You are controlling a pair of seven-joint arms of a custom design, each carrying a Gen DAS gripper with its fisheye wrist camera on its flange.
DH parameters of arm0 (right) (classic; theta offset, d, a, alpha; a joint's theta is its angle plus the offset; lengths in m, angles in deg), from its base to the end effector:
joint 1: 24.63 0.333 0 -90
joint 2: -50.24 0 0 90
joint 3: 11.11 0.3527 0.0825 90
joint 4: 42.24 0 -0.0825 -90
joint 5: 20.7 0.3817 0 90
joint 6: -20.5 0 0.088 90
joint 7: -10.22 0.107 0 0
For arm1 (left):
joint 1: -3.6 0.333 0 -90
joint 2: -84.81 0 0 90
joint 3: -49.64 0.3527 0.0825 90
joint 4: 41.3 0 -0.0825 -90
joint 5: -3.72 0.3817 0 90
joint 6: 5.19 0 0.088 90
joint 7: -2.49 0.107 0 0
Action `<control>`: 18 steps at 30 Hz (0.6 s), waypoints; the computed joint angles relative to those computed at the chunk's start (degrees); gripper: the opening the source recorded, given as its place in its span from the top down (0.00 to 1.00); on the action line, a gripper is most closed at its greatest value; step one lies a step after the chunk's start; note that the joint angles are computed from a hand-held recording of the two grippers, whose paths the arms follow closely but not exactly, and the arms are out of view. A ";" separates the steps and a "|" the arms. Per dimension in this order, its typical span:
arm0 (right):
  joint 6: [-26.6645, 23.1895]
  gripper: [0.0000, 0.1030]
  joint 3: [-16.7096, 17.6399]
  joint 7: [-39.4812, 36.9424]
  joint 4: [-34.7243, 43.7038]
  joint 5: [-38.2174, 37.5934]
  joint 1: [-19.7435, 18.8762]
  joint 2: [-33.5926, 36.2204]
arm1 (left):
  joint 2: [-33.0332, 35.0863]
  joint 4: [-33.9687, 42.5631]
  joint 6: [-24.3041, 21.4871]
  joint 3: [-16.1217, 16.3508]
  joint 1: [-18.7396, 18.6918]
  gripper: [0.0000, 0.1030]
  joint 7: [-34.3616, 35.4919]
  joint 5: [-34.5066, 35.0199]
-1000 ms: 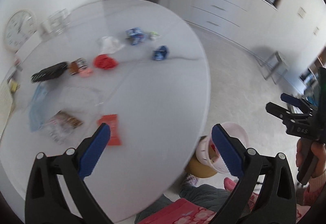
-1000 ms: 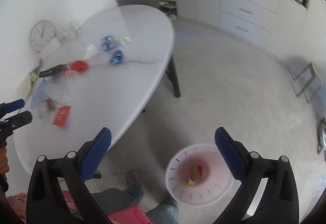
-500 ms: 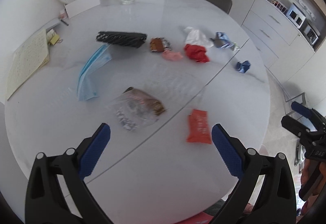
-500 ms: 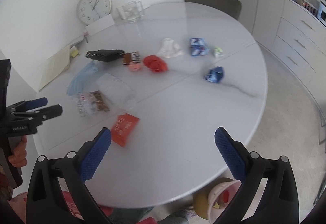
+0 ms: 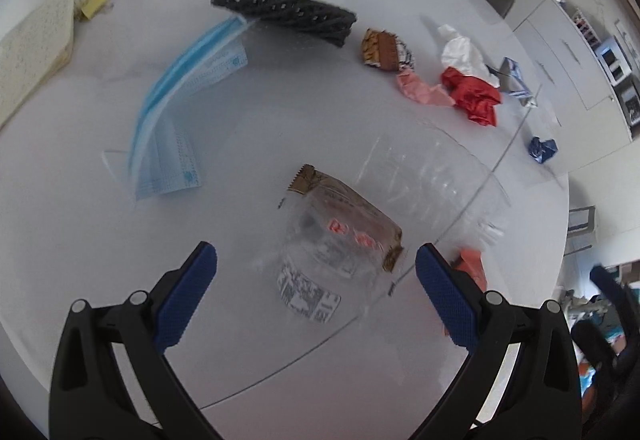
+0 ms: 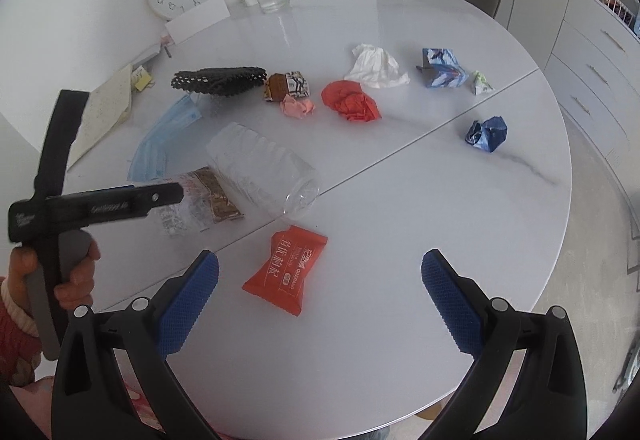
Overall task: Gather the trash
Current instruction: 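Move both tools back over the table, then grasp the clear snack bag with the left tool, the candy packet with the right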
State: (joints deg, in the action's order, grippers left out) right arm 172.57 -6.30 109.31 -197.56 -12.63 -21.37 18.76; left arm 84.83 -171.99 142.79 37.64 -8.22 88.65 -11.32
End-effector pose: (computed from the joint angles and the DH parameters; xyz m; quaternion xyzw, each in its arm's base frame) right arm 0.3739 0.0509 0.4794 -0.6407 0.7277 -0.1251 0.2106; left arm 0.4969 -0.2143 0.4227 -0.6437 0.7458 -0.1715 0.0041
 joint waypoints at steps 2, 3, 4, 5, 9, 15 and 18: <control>-0.66 0.02 0.59 1.06 0.27 -0.44 -0.54 0.58 | 2.14 1.69 -0.92 -0.06 0.11 0.07 -0.45 -0.81; -0.97 0.02 0.82 1.62 0.39 -0.73 -0.80 0.88 | 3.38 2.72 -1.56 -0.22 0.16 0.07 -1.27 -0.27; -1.40 0.02 1.04 2.36 0.52 -1.05 -1.11 1.16 | 4.52 3.67 -2.16 -0.47 0.25 0.07 -1.52 0.06; -1.69 0.02 1.08 2.88 0.58 -1.29 -1.25 1.32 | 5.38 4.36 -2.55 -0.72 0.26 0.07 -2.06 0.99; -2.71 0.02 1.10 4.53 0.88 -2.25 -1.55 2.10 | 6.59 5.08 -1.72 -1.47 -0.10 0.14 -4.81 6.12; -3.23 0.02 0.05 5.13 1.88 -1.83 -0.54 4.54 | 6.68 4.95 -0.95 -2.38 0.74 0.38 -3.31 4.43; -3.49 0.02 -0.41 5.10 2.92 -1.02 0.25 6.48 | 6.08 4.62 -1.07 -2.80 1.49 0.53 0.23 0.63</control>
